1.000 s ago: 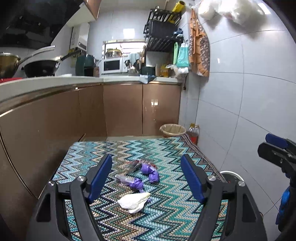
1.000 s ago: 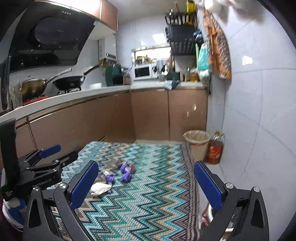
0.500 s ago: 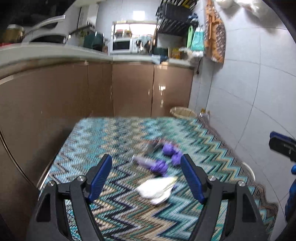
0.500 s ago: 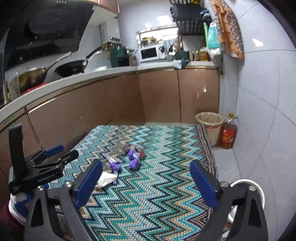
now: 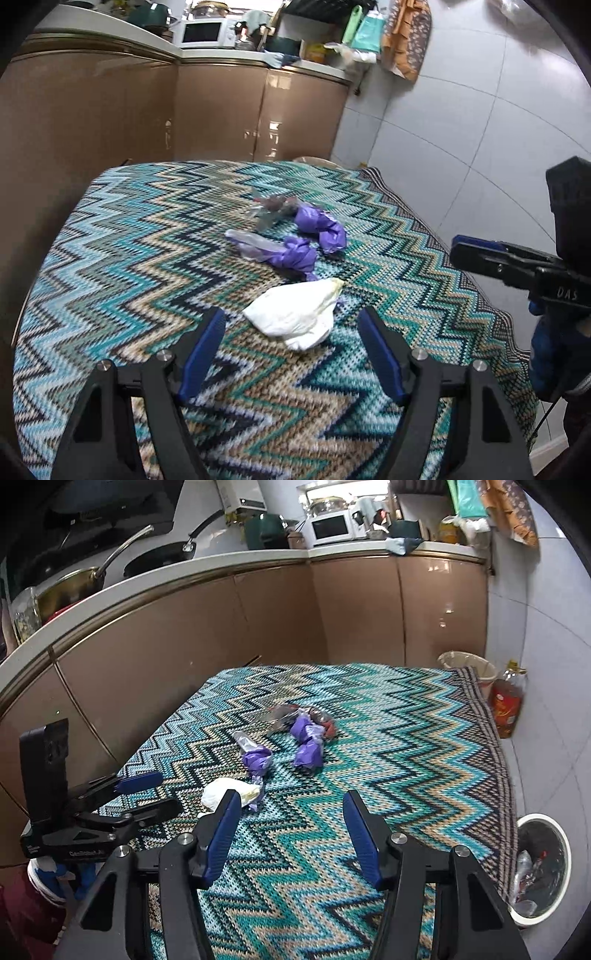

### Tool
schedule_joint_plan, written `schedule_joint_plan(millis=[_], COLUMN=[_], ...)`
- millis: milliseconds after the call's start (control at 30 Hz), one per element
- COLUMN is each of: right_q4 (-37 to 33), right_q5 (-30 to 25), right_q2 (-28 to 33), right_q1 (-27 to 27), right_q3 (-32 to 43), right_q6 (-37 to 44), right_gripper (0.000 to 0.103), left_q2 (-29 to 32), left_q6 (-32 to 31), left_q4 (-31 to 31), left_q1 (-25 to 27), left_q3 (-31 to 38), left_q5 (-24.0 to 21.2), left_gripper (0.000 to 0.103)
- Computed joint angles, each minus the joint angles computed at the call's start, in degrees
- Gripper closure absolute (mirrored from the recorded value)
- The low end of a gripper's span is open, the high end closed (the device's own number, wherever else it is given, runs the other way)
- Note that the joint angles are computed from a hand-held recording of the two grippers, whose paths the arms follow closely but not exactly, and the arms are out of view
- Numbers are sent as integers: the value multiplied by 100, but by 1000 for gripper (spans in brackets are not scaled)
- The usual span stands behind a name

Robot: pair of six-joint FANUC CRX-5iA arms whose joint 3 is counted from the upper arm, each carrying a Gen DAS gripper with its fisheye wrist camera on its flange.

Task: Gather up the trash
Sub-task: 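Grasp white tissue with the left tool while the right tool grasps purple glove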

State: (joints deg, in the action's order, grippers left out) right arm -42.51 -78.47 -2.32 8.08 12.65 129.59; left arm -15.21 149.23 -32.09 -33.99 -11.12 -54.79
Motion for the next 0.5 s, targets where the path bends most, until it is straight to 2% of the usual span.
schedule_joint_plan(millis=[33, 300, 400, 500], right_q4=[14, 132, 179, 221], right_q5=[1, -2, 16, 28], right_q2=[32, 382, 525, 693], right_q1=[36, 158, 228, 348], right_q3=[9, 210, 289, 380], right_q6=[4, -73, -92, -136], right_gripper=[48, 48, 48, 48], left_q2=[65, 365, 285, 126], left_q6=[-129, -1329, -1854, -2090], left_q4=[89, 1316, 2022, 2461], left_q1=[91, 959, 1307, 1534], left_q3=[10, -280, -634, -952], left_q5=[83, 876, 1305, 1629], left_gripper=[31, 58, 70, 80])
